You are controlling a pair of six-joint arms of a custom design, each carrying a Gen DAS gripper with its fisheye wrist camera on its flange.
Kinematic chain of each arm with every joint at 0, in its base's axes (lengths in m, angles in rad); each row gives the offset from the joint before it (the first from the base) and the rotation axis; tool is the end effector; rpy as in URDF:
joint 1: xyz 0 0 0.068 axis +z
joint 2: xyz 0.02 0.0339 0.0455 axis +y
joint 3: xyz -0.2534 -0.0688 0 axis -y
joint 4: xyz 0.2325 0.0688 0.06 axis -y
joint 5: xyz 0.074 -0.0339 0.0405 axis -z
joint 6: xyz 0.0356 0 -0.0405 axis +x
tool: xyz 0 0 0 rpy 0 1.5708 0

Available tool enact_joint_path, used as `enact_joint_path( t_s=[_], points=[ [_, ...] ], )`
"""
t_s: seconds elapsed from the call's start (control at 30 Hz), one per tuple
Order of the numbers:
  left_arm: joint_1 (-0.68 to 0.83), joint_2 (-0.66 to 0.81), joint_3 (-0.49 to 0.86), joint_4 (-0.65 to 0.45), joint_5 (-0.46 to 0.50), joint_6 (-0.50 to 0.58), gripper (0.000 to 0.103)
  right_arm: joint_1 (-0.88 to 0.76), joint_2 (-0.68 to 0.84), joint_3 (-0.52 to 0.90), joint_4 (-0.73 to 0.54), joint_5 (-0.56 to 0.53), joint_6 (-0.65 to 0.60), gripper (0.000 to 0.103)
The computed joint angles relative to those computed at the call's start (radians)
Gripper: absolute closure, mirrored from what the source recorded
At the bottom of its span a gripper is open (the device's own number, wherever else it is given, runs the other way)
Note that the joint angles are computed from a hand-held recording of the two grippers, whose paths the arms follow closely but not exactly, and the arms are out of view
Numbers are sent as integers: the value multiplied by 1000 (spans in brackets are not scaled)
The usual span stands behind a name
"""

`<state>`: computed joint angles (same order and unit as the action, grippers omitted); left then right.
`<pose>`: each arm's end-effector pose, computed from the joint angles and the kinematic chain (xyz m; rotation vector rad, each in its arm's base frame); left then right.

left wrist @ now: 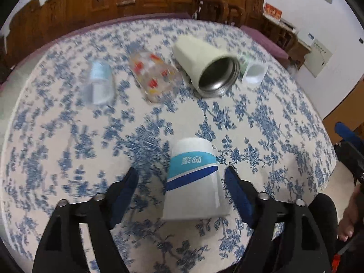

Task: Flip cup upside down
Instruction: 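Close the right tool on the paper cup while the left tool opens and releases it, then rotate the held paper cup with the right tool so its rim faces down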

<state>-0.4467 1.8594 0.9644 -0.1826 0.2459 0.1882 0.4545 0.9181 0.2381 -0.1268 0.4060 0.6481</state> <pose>0.2991 -0.1529 0.1170 0.9072 2.4965 -0.4115 0.1485 0.0569 0.1382 0.4097 2.2606 0.0803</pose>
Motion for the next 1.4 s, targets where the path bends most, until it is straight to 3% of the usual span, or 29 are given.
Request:
enact_joint_path(
  t_s=[0.13,0.43,0.73,0.97,1.27,1.4],
  points=[
    [62,-119,-76,38,0,40,9,42,125,81,29,7,5,6],
    [277,-276,-144,28,90,172,8,37,434,277,87,-126,55,17],
    [449,-240,-136,21,179,258,8,-6,754,490,62,-279,117,24],
    [478,-220,-140,40,186,291,8,-35,950,610,43,-405,156,25],
    [494,-231,-134,20,206,307,8,-87,1070,703,6,-500,182,25],
    [493,-234,-134,16,206,310,8,-108,1093,732,-19,-535,183,30]
  ],
)
